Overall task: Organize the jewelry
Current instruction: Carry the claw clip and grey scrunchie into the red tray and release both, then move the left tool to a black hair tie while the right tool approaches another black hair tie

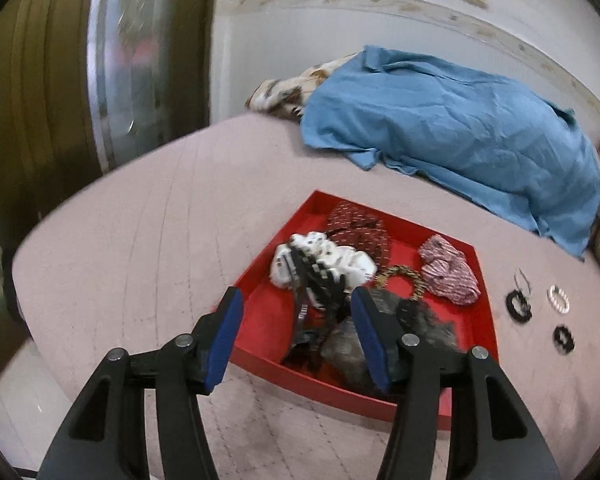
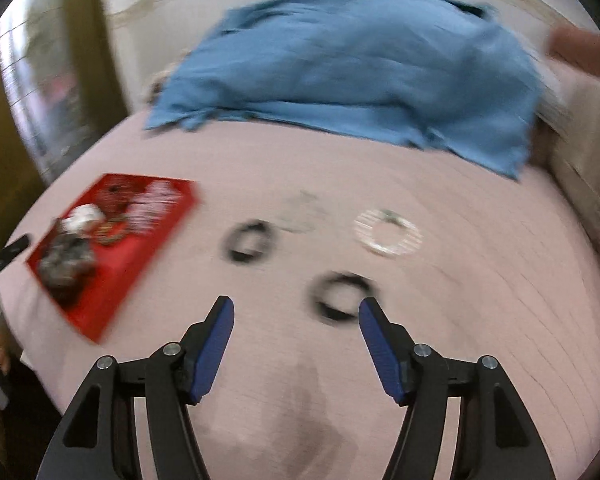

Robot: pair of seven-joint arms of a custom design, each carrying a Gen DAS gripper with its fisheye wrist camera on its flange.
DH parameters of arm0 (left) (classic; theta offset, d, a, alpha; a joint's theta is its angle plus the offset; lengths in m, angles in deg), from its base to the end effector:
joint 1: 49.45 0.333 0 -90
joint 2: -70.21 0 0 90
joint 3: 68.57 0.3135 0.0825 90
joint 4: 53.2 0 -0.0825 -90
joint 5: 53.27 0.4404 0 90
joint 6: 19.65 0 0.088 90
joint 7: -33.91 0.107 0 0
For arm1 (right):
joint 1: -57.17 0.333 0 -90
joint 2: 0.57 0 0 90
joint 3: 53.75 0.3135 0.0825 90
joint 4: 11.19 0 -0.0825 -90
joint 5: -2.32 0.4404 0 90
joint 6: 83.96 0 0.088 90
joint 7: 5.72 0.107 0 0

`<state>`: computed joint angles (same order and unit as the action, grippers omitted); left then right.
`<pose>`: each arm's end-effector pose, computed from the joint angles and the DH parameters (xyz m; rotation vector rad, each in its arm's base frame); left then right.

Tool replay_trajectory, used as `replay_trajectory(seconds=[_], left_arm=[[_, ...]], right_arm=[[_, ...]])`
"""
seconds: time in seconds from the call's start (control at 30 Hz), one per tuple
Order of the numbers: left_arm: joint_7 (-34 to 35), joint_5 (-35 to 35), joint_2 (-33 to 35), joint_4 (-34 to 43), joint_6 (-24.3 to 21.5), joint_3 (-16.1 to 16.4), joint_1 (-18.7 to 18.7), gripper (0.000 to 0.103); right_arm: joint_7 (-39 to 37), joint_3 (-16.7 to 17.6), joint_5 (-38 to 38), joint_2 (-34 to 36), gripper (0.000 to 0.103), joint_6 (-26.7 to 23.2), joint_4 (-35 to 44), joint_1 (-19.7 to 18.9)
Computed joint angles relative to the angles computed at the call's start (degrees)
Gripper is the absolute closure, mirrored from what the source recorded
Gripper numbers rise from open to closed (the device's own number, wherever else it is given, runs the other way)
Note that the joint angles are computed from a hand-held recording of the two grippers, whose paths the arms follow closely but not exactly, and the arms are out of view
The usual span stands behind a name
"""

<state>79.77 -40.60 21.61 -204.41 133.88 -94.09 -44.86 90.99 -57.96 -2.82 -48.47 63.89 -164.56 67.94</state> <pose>0.3891 -0.1731 0.5509 -1.8329 1.4388 -0.7976 0.4040 0.0463 0.5459 -1.8190 1.7165 -0.6143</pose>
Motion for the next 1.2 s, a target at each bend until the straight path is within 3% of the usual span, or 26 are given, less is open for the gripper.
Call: replay_trajectory(seconds=[0.2, 0.33, 0.43, 0.67, 0.83, 0.9, 0.97, 1.0, 1.2], left_arm=[[1.6, -1.37, 0.29, 3.71, -4.79, 0.18, -4.44, 0.048], [3.76, -1.65, 2.72, 8.0, -5.19, -0.19, -7.15, 0.043], [6.31, -2.81, 6.88, 11.69, -4.96, 0.23, -9.61, 0.041], [12.65, -7.32, 24.86, 25.46, -7.63, 1.78, -16.13, 0.041], [11.45, -2.87, 38.21, 35.09, -11.02, 1.62, -17.66, 0.041], [11.08, -4.4, 42.19, 37.64, -11.67, 3.15, -19.04, 0.044], [10.27, -3.8, 46.15, 40.46, -12.55, 4.52, -20.12, 0.062], [9.43, -2.91, 47.76, 41.65, -13.22, 5.18, -20.71, 0.064], [8.18, -3.66, 55.03, 46.75, -14.58, 9.28, -24.16, 0.065]], right_arm=[[1.25, -3.69, -1.04, -2.54, 0.034, -1.78, -2.66, -7.73], [0.34, -5.75, 0.44, -1.69, 0.034, -0.59, -3.07, -8.94], [-0.74, -7.27, 3.14, 0.17, 0.034, 1.0, -2.67, -7.54], [-7.33, -10.28, 10.47, 8.01, 0.034, 5.36, 1.29, -0.7], [-13.21, -10.64, 13.43, 10.7, 0.035, 7.51, 2.05, 1.65], [-15.19, -11.21, 14.79, 11.09, 0.043, 7.5, 2.02, 2.27], [-16.82, -11.52, 15.98, 12.14, 0.046, 6.84, 2.68, 2.62], [-17.48, -11.38, 16.35, 12.65, 0.046, 6.8, 2.95, 2.51], [-21.02, -10.8, 19.19, 16.02, 0.05, 5.77, 4.74, 2.34]])
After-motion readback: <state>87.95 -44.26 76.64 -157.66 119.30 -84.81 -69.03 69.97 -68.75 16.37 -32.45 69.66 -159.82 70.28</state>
